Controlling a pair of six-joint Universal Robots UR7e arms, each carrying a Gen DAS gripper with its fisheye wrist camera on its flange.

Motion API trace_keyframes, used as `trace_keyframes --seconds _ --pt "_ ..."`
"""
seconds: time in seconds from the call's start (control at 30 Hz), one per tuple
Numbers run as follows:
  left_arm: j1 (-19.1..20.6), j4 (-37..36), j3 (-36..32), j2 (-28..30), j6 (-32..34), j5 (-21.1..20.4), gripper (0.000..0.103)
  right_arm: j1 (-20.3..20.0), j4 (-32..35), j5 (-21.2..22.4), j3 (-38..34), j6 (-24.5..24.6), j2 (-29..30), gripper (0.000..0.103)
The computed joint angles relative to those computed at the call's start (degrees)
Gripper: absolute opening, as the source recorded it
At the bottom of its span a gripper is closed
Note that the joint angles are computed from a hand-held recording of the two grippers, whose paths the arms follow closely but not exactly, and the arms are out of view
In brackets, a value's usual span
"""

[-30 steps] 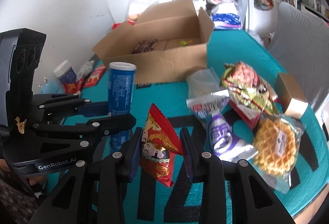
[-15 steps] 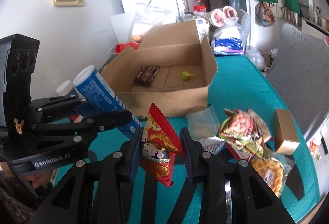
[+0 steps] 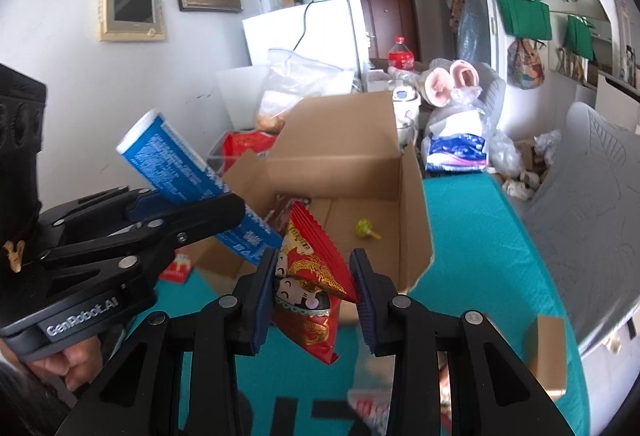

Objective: Organize snacks
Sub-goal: 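Open the right tool dropping the red packet into the box while the left tool releases the toothpaste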

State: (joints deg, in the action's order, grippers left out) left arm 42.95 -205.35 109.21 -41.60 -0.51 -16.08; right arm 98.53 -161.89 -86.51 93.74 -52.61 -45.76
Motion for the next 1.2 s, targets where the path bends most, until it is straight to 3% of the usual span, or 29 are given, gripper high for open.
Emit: trace_keyframes --seconds 0.1,0.27,0.43,0.6,0.73,0.9,1.2 --pt "1.6 -1.4 -1.3 0.7 2.0 1.1 0.028 0.0 0.8 -0.2 -2.7 1.0 2.2 0.035" --pt "4.6 2.0 -1.9 1.2 0.2 3.7 0.028 0.0 1.5 -2.4 -7.3 2.2 6.8 0.035" --pt "6.8 9.9 0.0 -0.7 -8.4 1.6 0.028 -0.1 4.3 -4.7 -10.3 3.0 10.1 0.035" --pt "7.5 15.4 -0.4 -0.7 -11.5 3.2 0.028 -0.2 2.6 -5.2 -9.9 2.4 11.3 0.036" --pt "8.3 24.6 0.1 -2.4 -19.1 2.3 0.028 0.0 1.3 -6.0 -9.7 2.0 11.7 0.036" --pt "8.8 35.8 -0.5 -3.2 -27.2 4.3 0.028 0.3 -0.8 -8.9 -9.6 2.7 12.0 0.053" --pt "8.6 47.4 -1.6 -4.1 -37.1 5.7 0.029 -0.3 -1.1 -10.5 -8.2 4.4 10.1 0.056"
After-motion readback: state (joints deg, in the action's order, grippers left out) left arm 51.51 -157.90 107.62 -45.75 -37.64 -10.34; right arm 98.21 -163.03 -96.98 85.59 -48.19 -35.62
